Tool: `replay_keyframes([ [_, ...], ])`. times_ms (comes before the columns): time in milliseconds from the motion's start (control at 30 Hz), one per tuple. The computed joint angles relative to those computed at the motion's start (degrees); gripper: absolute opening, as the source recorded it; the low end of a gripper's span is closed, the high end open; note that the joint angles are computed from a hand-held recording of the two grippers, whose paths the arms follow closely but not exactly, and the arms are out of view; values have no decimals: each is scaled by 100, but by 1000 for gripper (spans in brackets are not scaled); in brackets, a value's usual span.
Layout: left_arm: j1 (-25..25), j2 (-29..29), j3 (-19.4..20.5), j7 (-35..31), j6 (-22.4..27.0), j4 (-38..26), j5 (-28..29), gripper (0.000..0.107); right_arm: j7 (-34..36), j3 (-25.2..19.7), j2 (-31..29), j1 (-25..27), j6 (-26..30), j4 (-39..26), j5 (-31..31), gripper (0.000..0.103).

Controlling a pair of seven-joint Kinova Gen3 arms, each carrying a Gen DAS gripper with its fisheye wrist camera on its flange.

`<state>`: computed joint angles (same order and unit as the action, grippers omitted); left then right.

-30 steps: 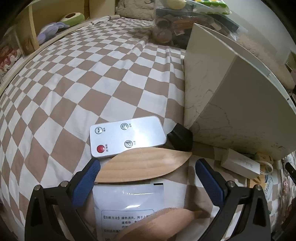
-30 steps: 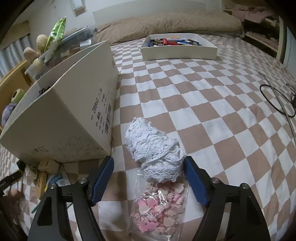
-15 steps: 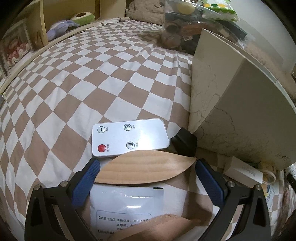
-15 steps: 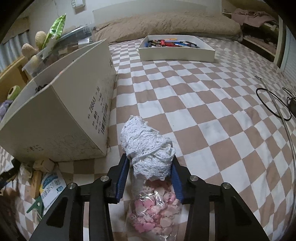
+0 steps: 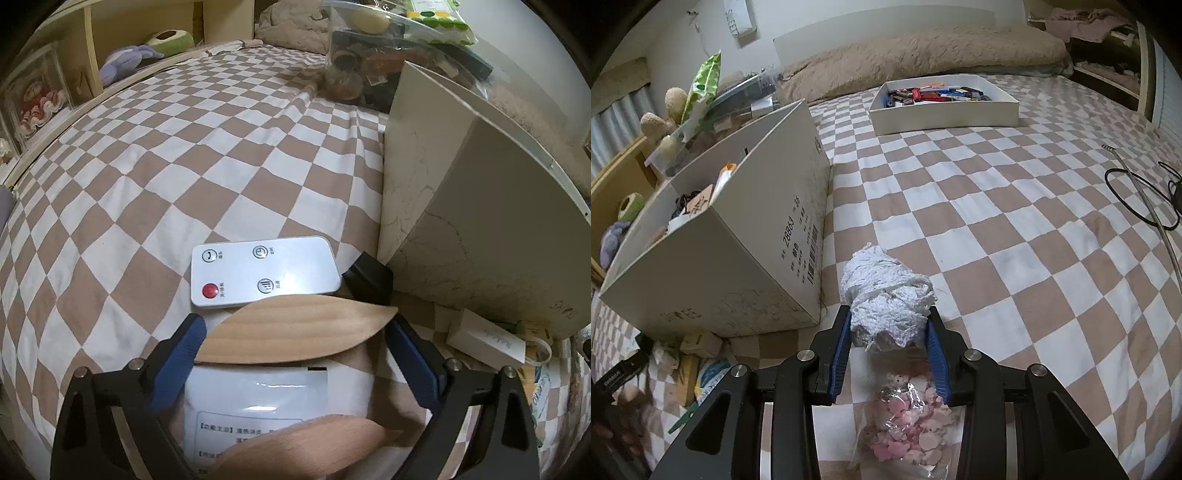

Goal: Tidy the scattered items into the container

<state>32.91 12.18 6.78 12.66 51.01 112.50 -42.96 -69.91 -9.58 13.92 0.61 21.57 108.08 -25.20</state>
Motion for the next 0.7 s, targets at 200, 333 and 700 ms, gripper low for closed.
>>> replay_keyframes([
  [200, 40, -93, 22, 96, -7, 64, -79, 94, 317, -174, -37, 223, -37, 36, -362, 39],
  [333, 57, -211, 80, 259, -13, 152, -185, 90, 605, -257, -69, 353, -47, 70, -673, 39],
  [700, 81, -508, 394, 588, -233, 468, -495, 32, 888, -168, -78, 315, 10, 64, -955, 39],
])
